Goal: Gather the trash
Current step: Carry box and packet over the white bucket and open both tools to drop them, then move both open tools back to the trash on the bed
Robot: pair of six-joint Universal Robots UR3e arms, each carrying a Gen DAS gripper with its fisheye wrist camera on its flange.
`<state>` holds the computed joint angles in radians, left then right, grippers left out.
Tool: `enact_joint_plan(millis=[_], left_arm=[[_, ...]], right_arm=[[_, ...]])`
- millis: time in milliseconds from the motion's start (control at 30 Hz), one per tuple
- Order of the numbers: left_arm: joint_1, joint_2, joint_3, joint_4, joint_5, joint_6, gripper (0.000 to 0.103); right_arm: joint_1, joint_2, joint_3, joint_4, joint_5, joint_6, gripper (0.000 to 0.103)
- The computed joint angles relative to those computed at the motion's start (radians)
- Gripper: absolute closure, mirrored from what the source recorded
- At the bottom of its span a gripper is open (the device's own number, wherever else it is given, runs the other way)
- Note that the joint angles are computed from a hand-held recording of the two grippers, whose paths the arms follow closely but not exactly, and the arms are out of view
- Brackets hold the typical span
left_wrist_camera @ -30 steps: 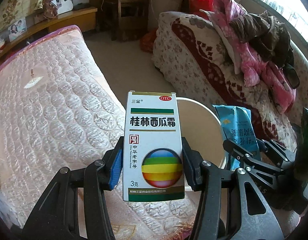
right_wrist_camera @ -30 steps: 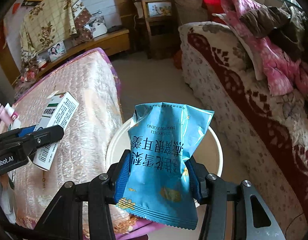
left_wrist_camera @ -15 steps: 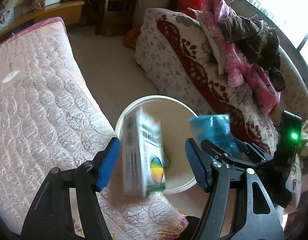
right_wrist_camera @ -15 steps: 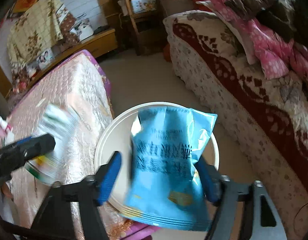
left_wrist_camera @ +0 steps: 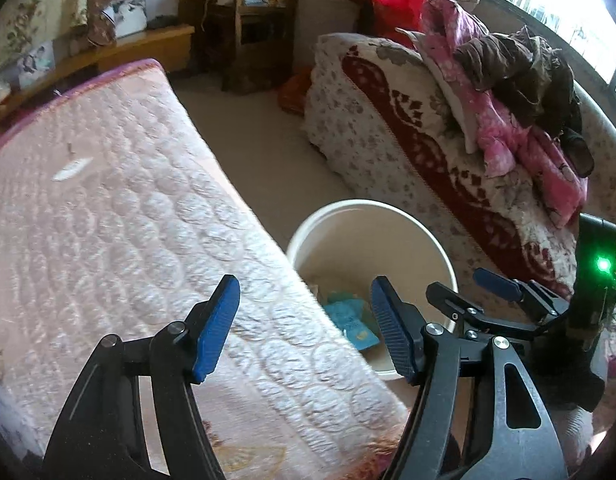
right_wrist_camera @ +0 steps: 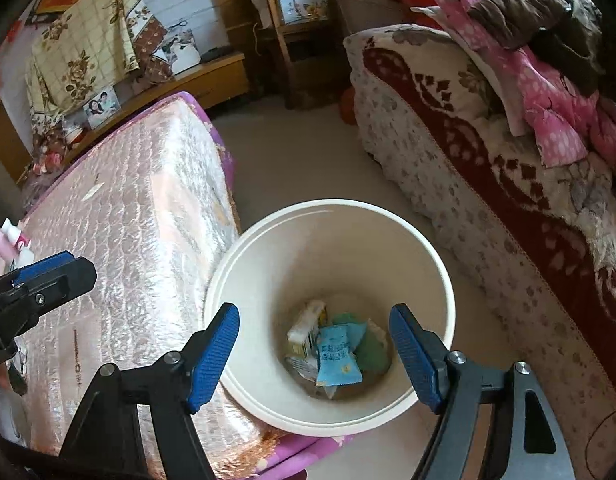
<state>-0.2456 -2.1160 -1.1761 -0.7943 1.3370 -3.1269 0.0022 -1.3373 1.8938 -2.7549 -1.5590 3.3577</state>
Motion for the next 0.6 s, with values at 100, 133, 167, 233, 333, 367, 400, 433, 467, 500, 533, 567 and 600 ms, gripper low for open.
enact_joint_plan(millis=[100,133,167,233,333,367,400,433,467,500,533,567,600], left_arm=[[0.010,0.030,-0.042,0.028,0.025,-0.003,0.036],[0.019,0.042,-0.056,0.034,0.025,-0.001,0.036],[0.025,0.054,-0.072,0.039,0.026,0.000,0.036],[0.035,0.074,-0.094,0.046,0.043,-0.004,0.036],[0.060,0.114,-0.142,0.062,0.051,-0.001,0.036],[0.069,0.128,-0.157,0.064,0.054,0.000,0.036],[0.081,0.145,-0.177,0.067,0.054,0.001,0.036],[0.100,0.167,-0.199,0.063,0.051,0.005,0.036],[0.115,0.183,-0.209,0.053,0.050,0.009,0.036],[0.127,0.197,-0.221,0.050,0.050,0.012,0.036],[0.151,0.220,-0.240,0.040,0.049,0.020,0.036],[0.168,0.236,-0.253,0.034,0.047,0.024,0.036],[0.190,0.255,-0.270,0.027,0.041,0.029,0.036]], right_arm=[[0.029,0.011,-0.030,0.009,-0.013,0.011,0.028],[0.033,0.014,-0.037,0.011,-0.014,0.013,0.028],[0.041,0.017,-0.045,0.015,-0.017,0.016,0.028],[0.058,0.022,-0.066,0.025,-0.024,0.024,0.028],[0.081,0.031,-0.095,0.035,-0.028,0.034,0.028],[0.093,0.037,-0.112,0.043,-0.031,0.039,0.028],[0.103,0.043,-0.128,0.050,-0.034,0.041,0.028],[0.119,0.054,-0.153,0.060,-0.037,0.043,0.028],[0.131,0.064,-0.171,0.067,-0.040,0.045,0.028],[0.145,0.077,-0.196,0.078,-0.040,0.047,0.028],[0.163,0.095,-0.229,0.088,-0.038,0.051,0.028],[0.173,0.105,-0.245,0.090,-0.034,0.054,0.028],[0.187,0.119,-0.269,0.097,-0.032,0.058,0.028]])
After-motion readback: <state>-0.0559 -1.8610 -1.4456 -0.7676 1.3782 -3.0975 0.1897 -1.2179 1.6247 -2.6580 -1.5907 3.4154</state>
